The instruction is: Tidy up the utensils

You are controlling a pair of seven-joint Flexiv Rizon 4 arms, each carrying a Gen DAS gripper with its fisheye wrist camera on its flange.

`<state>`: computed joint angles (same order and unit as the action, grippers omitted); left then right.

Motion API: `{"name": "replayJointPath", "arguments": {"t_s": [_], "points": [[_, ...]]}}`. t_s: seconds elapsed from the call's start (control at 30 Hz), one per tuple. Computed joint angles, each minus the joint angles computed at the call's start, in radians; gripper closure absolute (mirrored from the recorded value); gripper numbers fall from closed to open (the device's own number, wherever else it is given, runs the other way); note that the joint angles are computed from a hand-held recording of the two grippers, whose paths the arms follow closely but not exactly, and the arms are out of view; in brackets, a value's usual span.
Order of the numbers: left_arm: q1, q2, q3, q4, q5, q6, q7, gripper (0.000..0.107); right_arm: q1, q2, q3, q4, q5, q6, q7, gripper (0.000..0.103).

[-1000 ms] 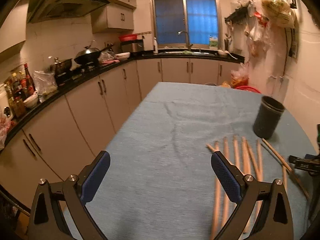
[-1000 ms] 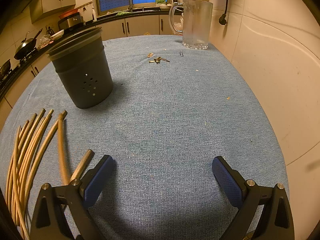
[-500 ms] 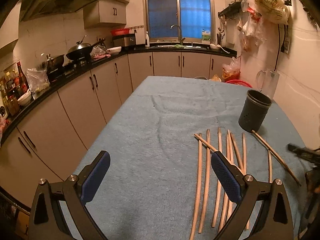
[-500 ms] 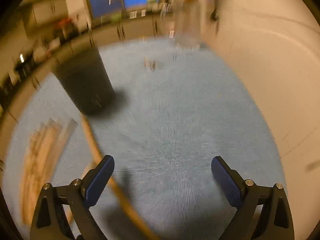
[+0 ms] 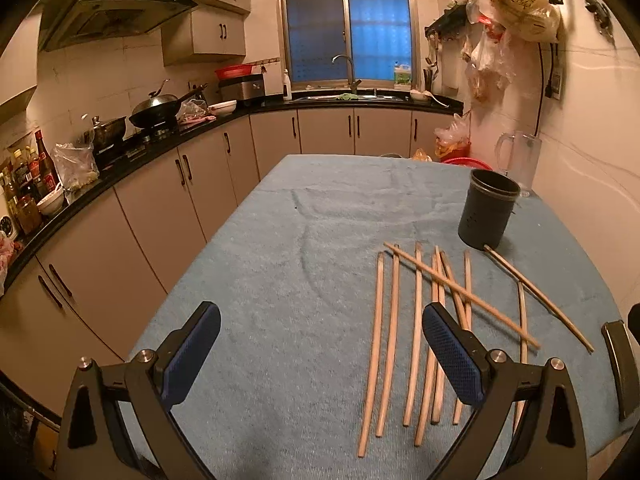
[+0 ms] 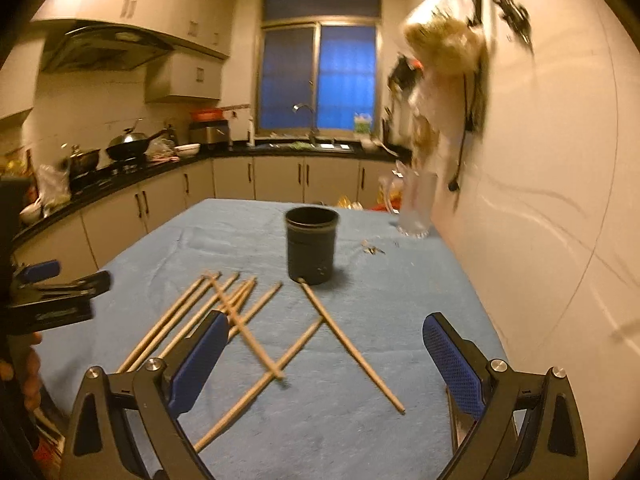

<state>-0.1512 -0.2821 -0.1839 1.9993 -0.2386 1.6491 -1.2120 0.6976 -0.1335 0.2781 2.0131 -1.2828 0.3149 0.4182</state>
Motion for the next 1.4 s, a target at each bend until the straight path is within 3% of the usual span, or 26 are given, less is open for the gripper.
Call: {"name": "replayJointPath", "arguments": {"t_s": [0.4,0.83,0.97,1.1,1.27,1.4], "points": [[0.090,0.045,-0.111,0.066,-0.041,0.047,0.034,0.006,0.034,0.003,0.014,-0.021,-0.007,-0.017,-0.005,0.004],[0.147,0.065,-0.179,0.094,-0.049,0.072,0.037,0.006,0.043,0.013,0.023,-0.009,-0.014,-0.039,0.024,0.004],[0.275,0.076,-0.321,0.135,-0.036,0.133,0.019,0.006,0.059,0.013,0.031,-0.007,-0.034,-0.092,0.062,0.004],[0.390,0.079,-0.427,0.197,0.068,0.286,-0.073,0.006,0.090,0.003,0.041,-0.003,-0.062,-0.180,0.133,0.004],[0.401,0.088,-0.406,0.232,0.182,0.372,-0.160,0.006,0.107,-0.011,0.041,-0.007,-0.058,-0.207,0.151,0.004],[0.387,0.099,-0.368,0.226,0.240,0.357,-0.213,0.006,0.101,-0.007,0.038,0.001,-0.054,-0.174,0.165,0.004]]}}
